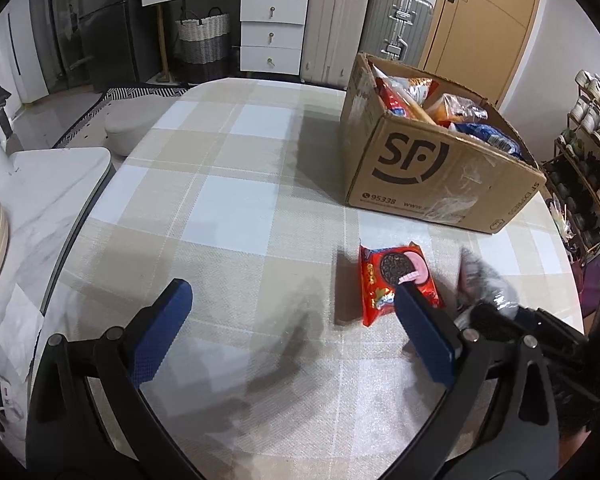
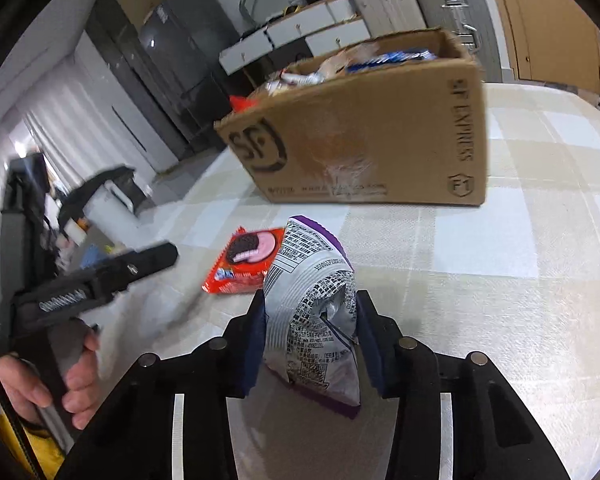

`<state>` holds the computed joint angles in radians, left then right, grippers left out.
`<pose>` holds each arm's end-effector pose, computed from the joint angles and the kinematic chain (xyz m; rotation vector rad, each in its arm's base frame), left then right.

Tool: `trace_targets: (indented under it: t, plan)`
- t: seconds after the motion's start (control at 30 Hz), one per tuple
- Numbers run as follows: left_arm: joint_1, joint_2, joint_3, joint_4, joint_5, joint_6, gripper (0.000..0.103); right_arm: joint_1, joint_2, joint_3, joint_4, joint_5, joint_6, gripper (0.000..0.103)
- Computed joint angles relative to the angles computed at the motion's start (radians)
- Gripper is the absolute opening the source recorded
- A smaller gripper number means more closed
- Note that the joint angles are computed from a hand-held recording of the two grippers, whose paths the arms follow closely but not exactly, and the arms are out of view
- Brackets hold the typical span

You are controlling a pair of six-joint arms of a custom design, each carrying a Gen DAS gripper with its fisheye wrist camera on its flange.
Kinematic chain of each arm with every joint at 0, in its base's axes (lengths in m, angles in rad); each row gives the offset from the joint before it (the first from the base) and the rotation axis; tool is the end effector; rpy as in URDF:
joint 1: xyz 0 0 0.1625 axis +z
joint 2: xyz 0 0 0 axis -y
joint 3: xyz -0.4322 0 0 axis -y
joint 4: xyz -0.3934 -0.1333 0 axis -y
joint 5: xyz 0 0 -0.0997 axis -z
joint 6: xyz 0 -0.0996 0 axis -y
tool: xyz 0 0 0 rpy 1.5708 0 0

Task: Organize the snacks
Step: 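Grasp the red Oreo pack with the left tool while the right tool grasps the white-purple crisp bag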

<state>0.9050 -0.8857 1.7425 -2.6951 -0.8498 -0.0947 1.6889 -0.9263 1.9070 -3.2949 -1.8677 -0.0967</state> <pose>-0.2431 -0.6318 0.1541 0.5799 2.4234 -0.6591 0.1761 -0.5999 0.1785 0.1315 -2.6726 1.0456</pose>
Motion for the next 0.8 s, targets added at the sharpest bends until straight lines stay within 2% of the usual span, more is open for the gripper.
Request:
trace_targets:
  t: [0.13,0.3,0.53,0.63,0.8]
  plan:
    - [-0.013,0.01,-0.009,0.012,-0.013,0.013,0.101,-0.024,-0.05,0.056,-0.051,0.069,0.027,0.042]
    - [-0.032,0.056,-0.044,0.027,-0.012,0.047,0.101,-0.029,-0.099,0.126,-0.128,0.075,0.015,0.042]
    - [-0.04,0.138,-0.113,0.084,0.035,0.042,0.101,-0.046,-0.126,0.206,-0.275,0.11,0.008,0.042]
    - [-0.04,0.164,-0.128,0.08,0.065,0.036,0.1,-0.057,-0.125,0.208,-0.275,0.137,0.018,0.042]
    - [-0.037,0.192,-0.147,0.102,0.071,0.012,0.1,-0.059,-0.126,0.21,-0.267,0.153,0.017,0.042]
